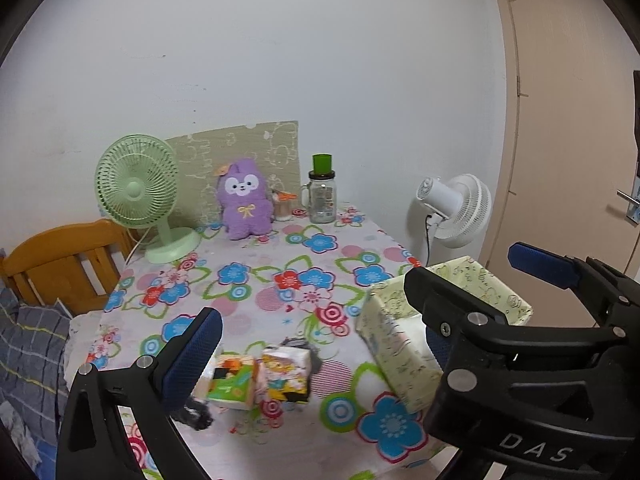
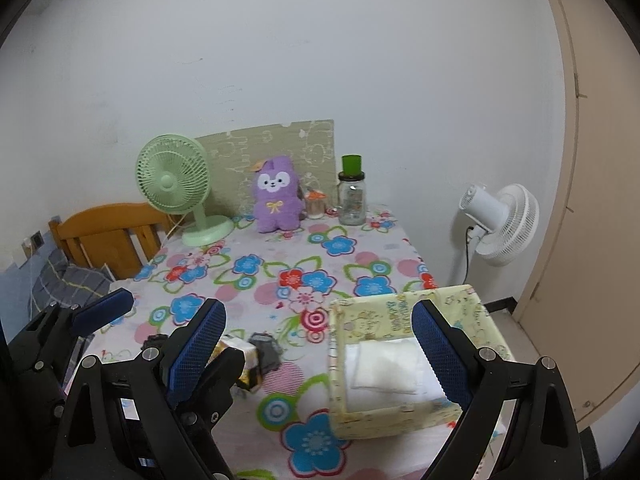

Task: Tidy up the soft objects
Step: 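Move both tools back to the tissue packs on the table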

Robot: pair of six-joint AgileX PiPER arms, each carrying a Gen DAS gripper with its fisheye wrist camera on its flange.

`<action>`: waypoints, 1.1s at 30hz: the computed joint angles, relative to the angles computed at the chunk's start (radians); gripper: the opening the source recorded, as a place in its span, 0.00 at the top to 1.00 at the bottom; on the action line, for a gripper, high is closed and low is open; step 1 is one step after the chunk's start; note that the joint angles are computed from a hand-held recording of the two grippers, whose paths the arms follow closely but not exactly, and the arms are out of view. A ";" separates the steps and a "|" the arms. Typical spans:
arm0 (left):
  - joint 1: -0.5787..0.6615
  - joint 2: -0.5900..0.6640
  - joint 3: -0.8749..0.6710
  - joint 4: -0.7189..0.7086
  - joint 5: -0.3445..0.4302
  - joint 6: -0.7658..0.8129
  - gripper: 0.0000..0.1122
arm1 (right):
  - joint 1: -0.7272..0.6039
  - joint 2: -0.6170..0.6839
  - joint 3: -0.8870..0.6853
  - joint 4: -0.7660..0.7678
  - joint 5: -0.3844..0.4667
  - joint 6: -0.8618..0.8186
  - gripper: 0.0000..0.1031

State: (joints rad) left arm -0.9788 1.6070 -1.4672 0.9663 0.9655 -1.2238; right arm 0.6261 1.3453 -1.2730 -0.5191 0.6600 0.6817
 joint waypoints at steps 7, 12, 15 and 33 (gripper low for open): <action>0.022 -0.075 0.097 0.021 0.009 -0.037 0.09 | 0.090 0.051 -0.040 -0.078 0.017 0.078 0.07; 0.044 -0.112 0.148 0.035 0.009 -0.051 0.09 | 0.118 0.092 -0.062 -0.073 0.009 0.101 0.07; 0.068 -0.129 0.178 0.028 -0.007 -0.056 0.09 | 0.132 0.117 -0.077 -0.074 0.009 0.111 0.07; 0.277 -0.122 0.324 -0.049 -0.200 -0.028 0.09 | 0.140 0.332 -0.147 -0.024 -0.099 0.081 0.07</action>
State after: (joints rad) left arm -0.7022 1.4845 -1.1431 0.9168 0.7650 -1.2519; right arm 0.7657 1.6777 -1.4201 -0.5429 0.5609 0.7623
